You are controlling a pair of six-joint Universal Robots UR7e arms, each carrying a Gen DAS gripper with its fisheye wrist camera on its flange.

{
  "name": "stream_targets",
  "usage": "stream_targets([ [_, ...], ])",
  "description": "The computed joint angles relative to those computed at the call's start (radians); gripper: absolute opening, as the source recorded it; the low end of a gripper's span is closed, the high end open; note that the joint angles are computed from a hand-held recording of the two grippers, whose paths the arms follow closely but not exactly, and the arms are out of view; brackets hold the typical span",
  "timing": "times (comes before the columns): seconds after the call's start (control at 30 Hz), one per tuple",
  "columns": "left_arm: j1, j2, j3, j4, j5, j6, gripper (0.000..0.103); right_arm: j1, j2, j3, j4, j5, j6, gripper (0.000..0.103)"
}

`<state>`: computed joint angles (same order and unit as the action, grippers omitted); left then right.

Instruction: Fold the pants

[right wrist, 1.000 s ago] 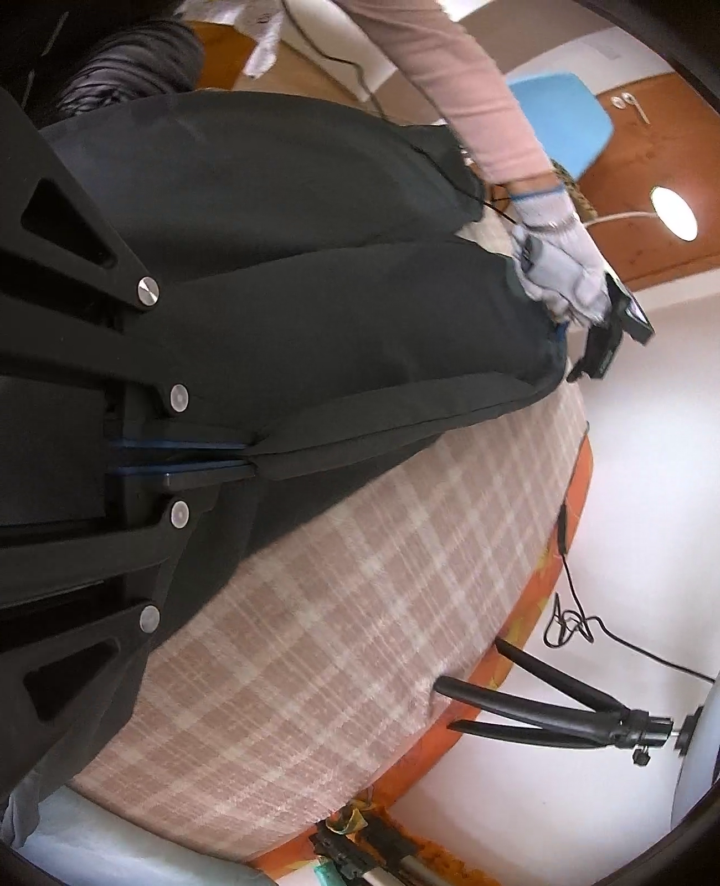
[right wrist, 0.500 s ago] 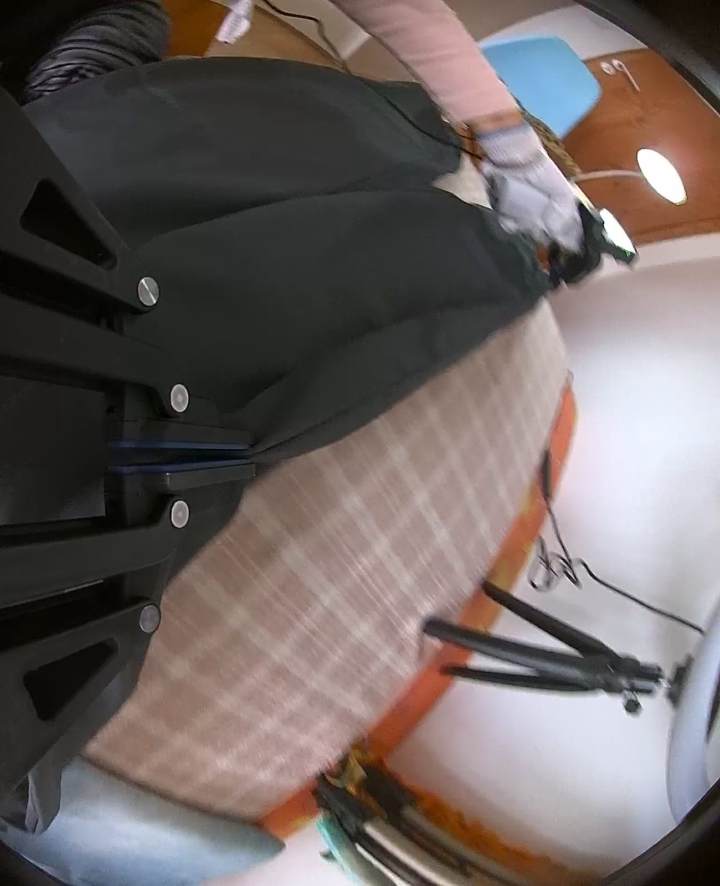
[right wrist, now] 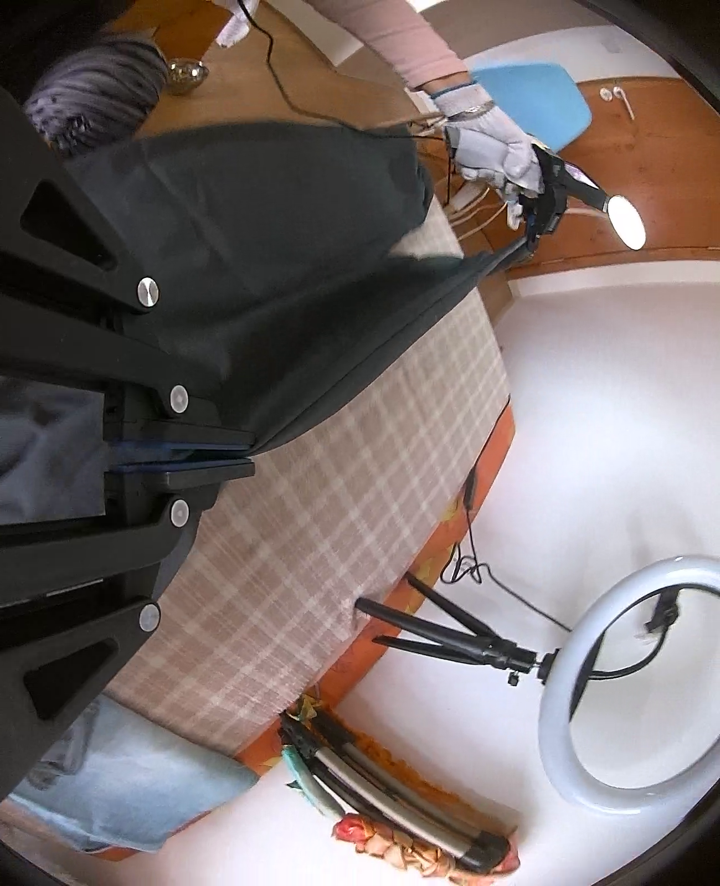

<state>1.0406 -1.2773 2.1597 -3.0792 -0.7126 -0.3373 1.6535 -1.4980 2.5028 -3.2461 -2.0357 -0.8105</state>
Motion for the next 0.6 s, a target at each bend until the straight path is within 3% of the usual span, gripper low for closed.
stream_targets([
  [0.17,-0.054,-0.166,0.172,0.010,0.025,-0.032,0.003,0.070,-0.084,0.091,0.036,-0.032,0.048,0.000],
  [0.33,-0.091,-0.352,0.343,0.076,0.049,-0.096,0.003,0.090,-0.162,0.174,0.072,-0.029,0.095,0.000],
  [0.47,-0.070,-0.463,0.456,0.130,0.041,-0.142,0.003,0.080,-0.155,0.236,0.084,-0.042,0.116,0.000],
  [0.6,0.008,-0.516,0.531,0.104,-0.052,-0.159,0.003,0.038,-0.106,0.292,0.058,-0.062,0.123,0.000],
])
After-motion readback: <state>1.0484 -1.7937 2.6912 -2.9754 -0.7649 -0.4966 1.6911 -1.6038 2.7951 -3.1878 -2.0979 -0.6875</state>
